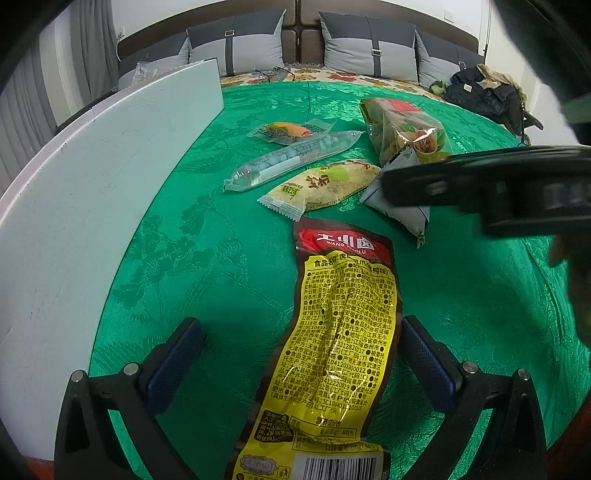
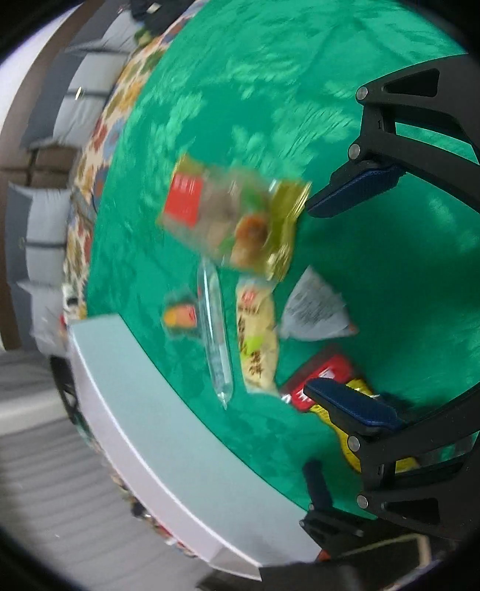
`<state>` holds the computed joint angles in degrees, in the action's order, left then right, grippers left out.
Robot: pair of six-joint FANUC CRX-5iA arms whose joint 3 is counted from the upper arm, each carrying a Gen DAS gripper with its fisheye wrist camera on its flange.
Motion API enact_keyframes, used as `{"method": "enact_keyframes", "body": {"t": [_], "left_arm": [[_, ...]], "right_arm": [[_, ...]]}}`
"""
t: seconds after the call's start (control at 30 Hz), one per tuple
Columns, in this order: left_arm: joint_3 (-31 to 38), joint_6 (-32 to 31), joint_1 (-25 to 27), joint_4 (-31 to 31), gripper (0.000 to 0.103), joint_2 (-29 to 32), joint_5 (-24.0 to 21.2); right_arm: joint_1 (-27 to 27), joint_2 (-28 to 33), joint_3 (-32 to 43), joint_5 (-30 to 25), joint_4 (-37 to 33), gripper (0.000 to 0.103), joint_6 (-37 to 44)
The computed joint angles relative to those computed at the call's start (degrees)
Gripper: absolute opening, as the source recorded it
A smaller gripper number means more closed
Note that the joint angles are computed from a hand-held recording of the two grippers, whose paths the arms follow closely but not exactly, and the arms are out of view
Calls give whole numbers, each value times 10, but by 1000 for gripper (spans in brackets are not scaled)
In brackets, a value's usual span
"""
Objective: Organize snacks
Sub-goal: 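Grasp the white triangular packet with the right gripper while left holds the strip packet, then carry the strip packet and white packet over the white box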
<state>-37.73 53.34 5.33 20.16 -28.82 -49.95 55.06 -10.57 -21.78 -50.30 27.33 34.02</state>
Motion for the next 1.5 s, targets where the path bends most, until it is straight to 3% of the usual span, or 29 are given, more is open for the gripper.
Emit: {"method": "enact_keyframes", "body": {"t": [0.1, 0.17, 0.2, 0.33, 0.53, 0.67, 0.77, 0.8, 0.93, 1.03, 1.13, 1.3, 1.4, 1.47, 1.5], "left_arm": [[3, 1, -2, 0, 103, 2, -1], [3, 2, -2, -1, 103, 2, -1], [4, 3, -3, -1, 103, 3, 0], [2, 2, -2, 0, 103, 2, 0], [3, 2, -3, -1, 103, 3, 1], [3, 2, -3, -1, 103, 3, 1], [2, 2, -3, -1, 103, 2, 2], [3, 3, -4, -1, 103, 3, 2], [5, 3, -5, -2, 103, 5, 0], [10, 7, -9, -5, 103, 10, -1], [21, 17, -13, -16, 103, 22, -8], [80, 50, -31, -57, 103, 69, -65], [88, 36, -32, -53, 89, 73, -80], [83, 10, -33, -38, 59, 64, -83], [87, 13, -39, -46, 56, 63, -86]], "right_arm": [[5, 25, 15, -7, -1, 88, 4], [7, 34, 19, -15, -4, 71, -2], [5, 41, 28, -27, -18, 42, 5], [6, 12, 8, -25, -20, 33, -35], [32, -126, -96, -1, 8, 31, -156], [88, -264, -207, -6, 83, 31, -334], [174, -339, -269, -97, 162, 31, -470], [220, -356, -282, -151, 184, 31, -515], [359, -381, -310, -311, 233, 31, -616], [429, -386, -322, -383, 243, 31, -671], [438, -391, -327, -398, 253, 31, -671], [438, -397, -336, -393, 255, 31, -680], [462, -403, -339, -411, 249, 31, -690], [472, -406, -342, -422, 253, 31, -696], [473, -407, -343, -425, 255, 31, -697]]}}
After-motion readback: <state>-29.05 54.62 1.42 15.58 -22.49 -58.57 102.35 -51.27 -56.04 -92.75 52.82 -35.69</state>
